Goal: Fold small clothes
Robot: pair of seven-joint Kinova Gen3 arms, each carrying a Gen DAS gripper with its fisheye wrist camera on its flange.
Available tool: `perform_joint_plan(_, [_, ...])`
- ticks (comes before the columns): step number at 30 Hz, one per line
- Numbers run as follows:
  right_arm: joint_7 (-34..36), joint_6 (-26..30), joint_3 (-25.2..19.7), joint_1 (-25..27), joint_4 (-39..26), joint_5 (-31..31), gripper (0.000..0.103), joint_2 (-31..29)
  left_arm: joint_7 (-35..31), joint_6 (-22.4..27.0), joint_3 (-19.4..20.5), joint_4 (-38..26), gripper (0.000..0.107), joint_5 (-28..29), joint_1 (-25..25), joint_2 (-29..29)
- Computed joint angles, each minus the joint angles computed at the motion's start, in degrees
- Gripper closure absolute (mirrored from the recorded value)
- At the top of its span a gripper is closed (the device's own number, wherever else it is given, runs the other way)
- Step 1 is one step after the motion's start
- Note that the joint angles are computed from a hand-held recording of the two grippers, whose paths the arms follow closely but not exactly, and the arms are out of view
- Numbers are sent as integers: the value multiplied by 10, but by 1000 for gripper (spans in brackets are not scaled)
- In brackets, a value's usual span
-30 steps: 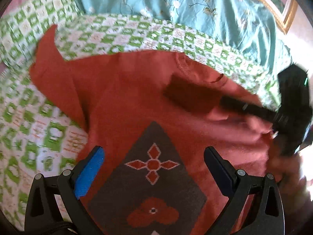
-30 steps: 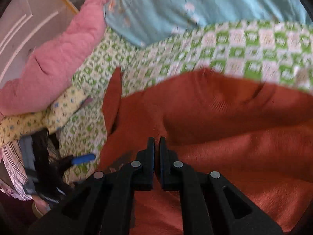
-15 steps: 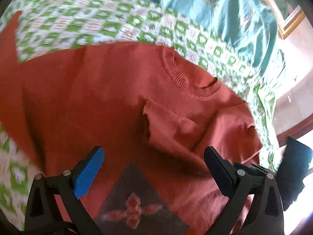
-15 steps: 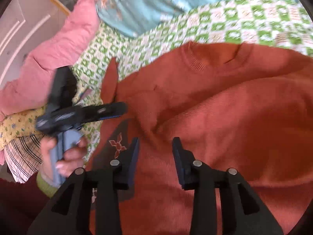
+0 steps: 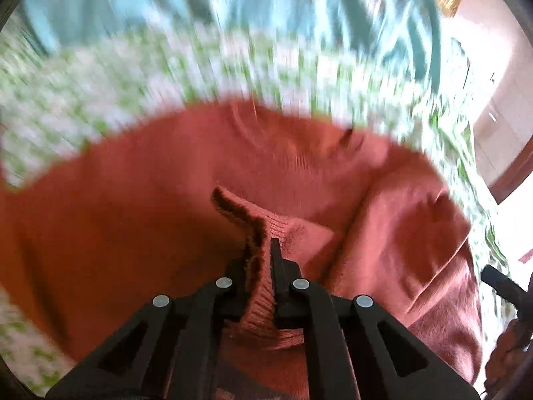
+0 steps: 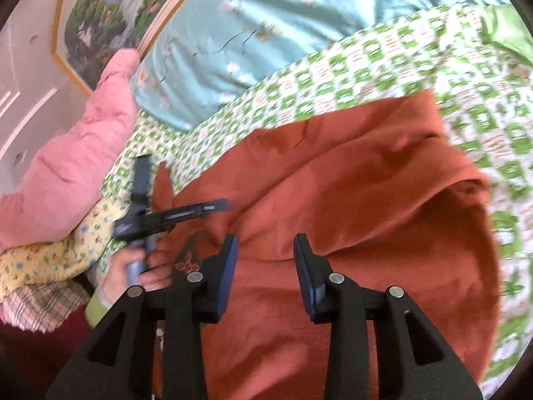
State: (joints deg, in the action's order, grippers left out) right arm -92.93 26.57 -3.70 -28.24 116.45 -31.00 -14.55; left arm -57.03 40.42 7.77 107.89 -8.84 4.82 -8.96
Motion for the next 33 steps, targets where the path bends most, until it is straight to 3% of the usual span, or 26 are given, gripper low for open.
perform_joint_plan(2, [-29, 0, -16, 26, 2, 28, 67, -10, 46, -23, 52, 26, 103, -47, -53, -44])
perform_joint_plan(4, [-62, -1, -26, 53, 3, 61, 67, -13, 76, -16, 71, 40, 103, -81, -75, -46])
perform_joint_plan(6, [-94, 17, -29, 78, -9, 90, 67, -2, 97, -14, 54, 47, 103, -88, -65, -33])
perform_joint_plan(9, [-126, 35, -33, 104, -29, 134, 64, 15, 150, -20, 68, 63, 103, -132, -82, -49])
perform_joint_plan(10, [-137, 42, -35, 113, -39, 153, 59, 23, 158, -30, 58, 69, 103, -133, -77, -49])
perform_joint_plan(12, [-149, 59, -37, 124, -63, 188, 52, 43, 148, -24, 33, 62, 103, -130, -51, -31])
perform_joint_plan(14, [-156, 71, -39, 130, -88, 217, 49, 70, 145, -14, 43, 55, 103, -136, -52, -17])
perform_joint_plan(19, [-184, 137, -27, 116, -166, 291, 48, 165, 149, -22, 23, 72, 103, -130, -38, -17])
perform_joint_plan(21, [-171, 147, -34, 127, -178, 282, 48, 190, 134, -26, 12, 76, 103, -116, -37, -20])
perform_joint_plan(22, [-150, 144, -31, 128, -178, 270, 50, 194, 129, -29, 9, 77, 103, -113, -37, -20])
perform_joint_plan(23, [-127, 146, -33, 131, -181, 263, 86, 196, 133, -28, 15, 76, 103, -118, -40, -22])
perform_joint_plan(24, [-108, 145, -46, 139, -182, 253, 90, 193, 142, -31, 23, 76, 103, -128, -44, -26])
perform_joint_plan(27, [-109, 138, -28, 119, -180, 278, 91, 181, 200, -64, 52, 89, 102, -176, -62, -47])
perform_joint_plan(30, [-110, 132, -26, 126, -174, 276, 91, 184, 232, -40, 86, 83, 101, -205, -82, -22])
perform_joint_plan(33, [-101, 123, -22, 132, -162, 260, 91, 183, 213, -16, 50, 76, 96, -174, -51, 2])
